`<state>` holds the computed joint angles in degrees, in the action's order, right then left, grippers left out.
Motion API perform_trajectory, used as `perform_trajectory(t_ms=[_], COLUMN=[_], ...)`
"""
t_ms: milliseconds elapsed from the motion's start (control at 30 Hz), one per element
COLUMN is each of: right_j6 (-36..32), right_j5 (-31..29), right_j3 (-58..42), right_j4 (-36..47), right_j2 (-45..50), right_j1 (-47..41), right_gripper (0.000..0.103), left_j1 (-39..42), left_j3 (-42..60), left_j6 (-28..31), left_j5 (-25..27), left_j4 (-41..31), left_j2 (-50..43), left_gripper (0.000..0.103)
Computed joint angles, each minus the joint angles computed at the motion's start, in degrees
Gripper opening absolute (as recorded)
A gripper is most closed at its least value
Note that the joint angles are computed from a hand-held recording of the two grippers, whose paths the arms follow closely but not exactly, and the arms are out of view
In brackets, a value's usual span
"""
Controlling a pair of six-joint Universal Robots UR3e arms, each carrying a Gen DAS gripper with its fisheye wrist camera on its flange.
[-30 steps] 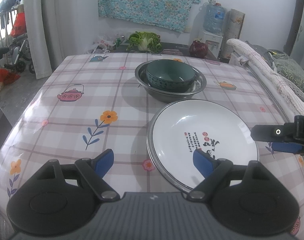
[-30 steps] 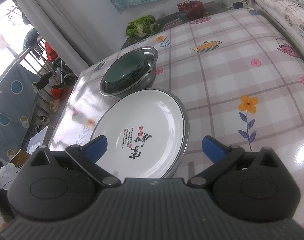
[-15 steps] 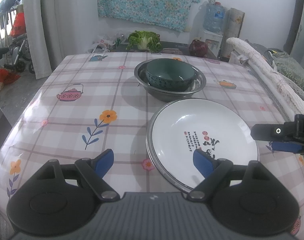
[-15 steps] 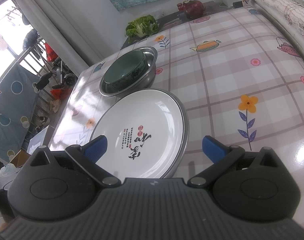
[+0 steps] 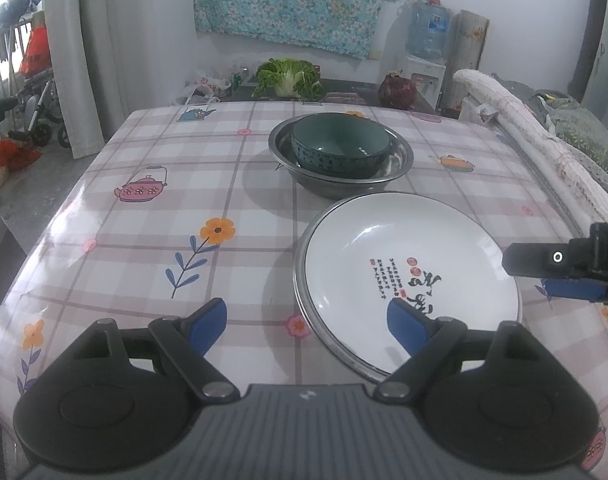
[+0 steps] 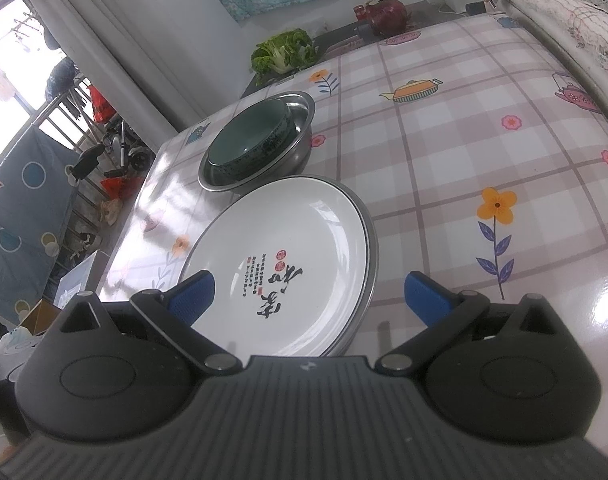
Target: Organize plates and bowls
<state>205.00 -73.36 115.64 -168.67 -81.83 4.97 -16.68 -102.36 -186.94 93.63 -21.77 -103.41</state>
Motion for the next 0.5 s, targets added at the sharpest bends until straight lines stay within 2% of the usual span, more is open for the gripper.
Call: perform_trajectory(t_ms=[500], right_j6=[0.33], right_j5=[-0.06], right_j3=[-0.22], right_j4=[-0.21], right_j2=[0.22], right_j1=[0.24], right_gripper=[0.102], left_j1=[0.11], left_j3=[-0.45], left_j6=[0.35], left_j5=[0.28], left_j4=[0.04], left_j2=[0.24], left_gripper=[0.089])
